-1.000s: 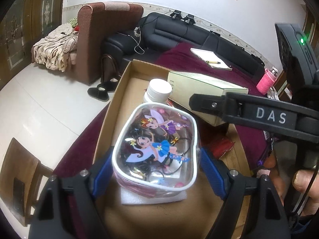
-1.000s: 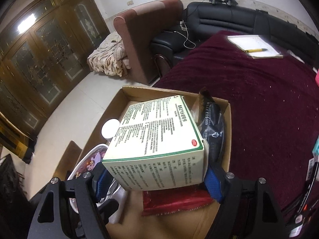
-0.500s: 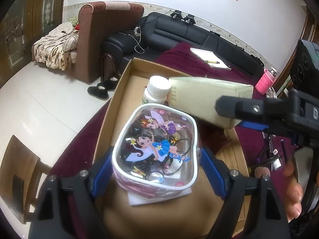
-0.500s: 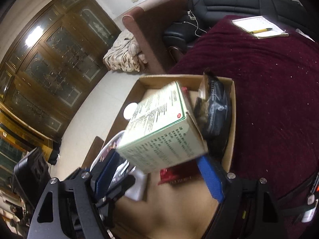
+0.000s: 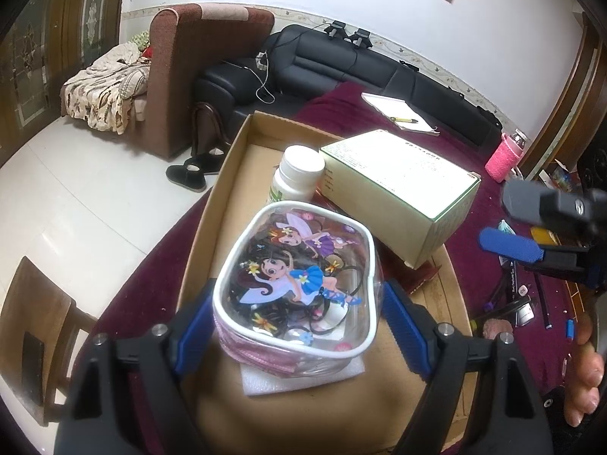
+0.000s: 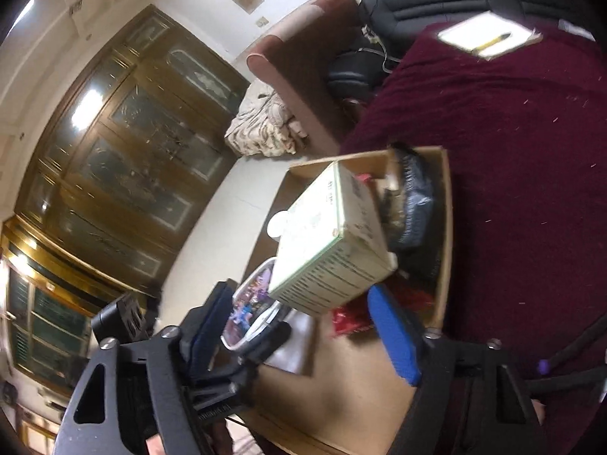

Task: Organize objects
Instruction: 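Lower the pouch into the box with the left gripper while the right drops the medicine box, then grasp the pink plush toy with the left gripper while the right grasps a black marker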

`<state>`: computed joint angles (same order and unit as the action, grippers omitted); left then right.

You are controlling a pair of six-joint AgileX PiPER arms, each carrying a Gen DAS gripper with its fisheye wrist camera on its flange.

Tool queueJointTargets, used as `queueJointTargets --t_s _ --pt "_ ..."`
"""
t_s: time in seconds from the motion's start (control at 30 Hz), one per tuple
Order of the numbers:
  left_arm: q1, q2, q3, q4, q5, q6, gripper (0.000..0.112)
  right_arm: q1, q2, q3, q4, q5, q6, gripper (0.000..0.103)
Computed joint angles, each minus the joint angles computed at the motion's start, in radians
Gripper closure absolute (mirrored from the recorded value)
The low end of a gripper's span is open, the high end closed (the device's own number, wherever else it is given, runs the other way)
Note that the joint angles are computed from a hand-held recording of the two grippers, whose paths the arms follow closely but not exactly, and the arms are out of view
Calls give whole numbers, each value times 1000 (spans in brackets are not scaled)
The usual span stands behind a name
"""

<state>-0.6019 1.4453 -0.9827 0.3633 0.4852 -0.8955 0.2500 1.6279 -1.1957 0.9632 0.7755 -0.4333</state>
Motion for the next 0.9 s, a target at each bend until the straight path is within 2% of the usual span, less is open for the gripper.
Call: queueJointTargets --t_s 0.07,0.17,0.27,0.33,0.43,0.57,0.63,0.83,0.9 --pt "2 -1 -2 -4 4 6 29 18 33 -7 36 -18 -16 36" --pt "1 2 -5 -6 3 6 29 31 113 -19 169 -22 -122 41" --pt "-3 4 -1 7 4 -7 29 18 150 -8 257 35 -173 41" --pt "-4 11 -11 5 13 -1 29 14 112 11 240 23 -169 39" --pt "15 21 -25 -27 6 40 29 -25 62 30 252 58 -195 39" --pt "34 65 -74 -66 16 88 28 -84 -13 77 252 89 -224 29" --pt "39 88 -106 -85 33 104 26 -128 -52 117 273 117 -261 28" --pt "2 36 -71 -12 36 3 22 -306 -172 246 285 185 -383 26" --pt "-6 13 -49 7 31 -31 21 -395 -192 277 297 235 -424 26"
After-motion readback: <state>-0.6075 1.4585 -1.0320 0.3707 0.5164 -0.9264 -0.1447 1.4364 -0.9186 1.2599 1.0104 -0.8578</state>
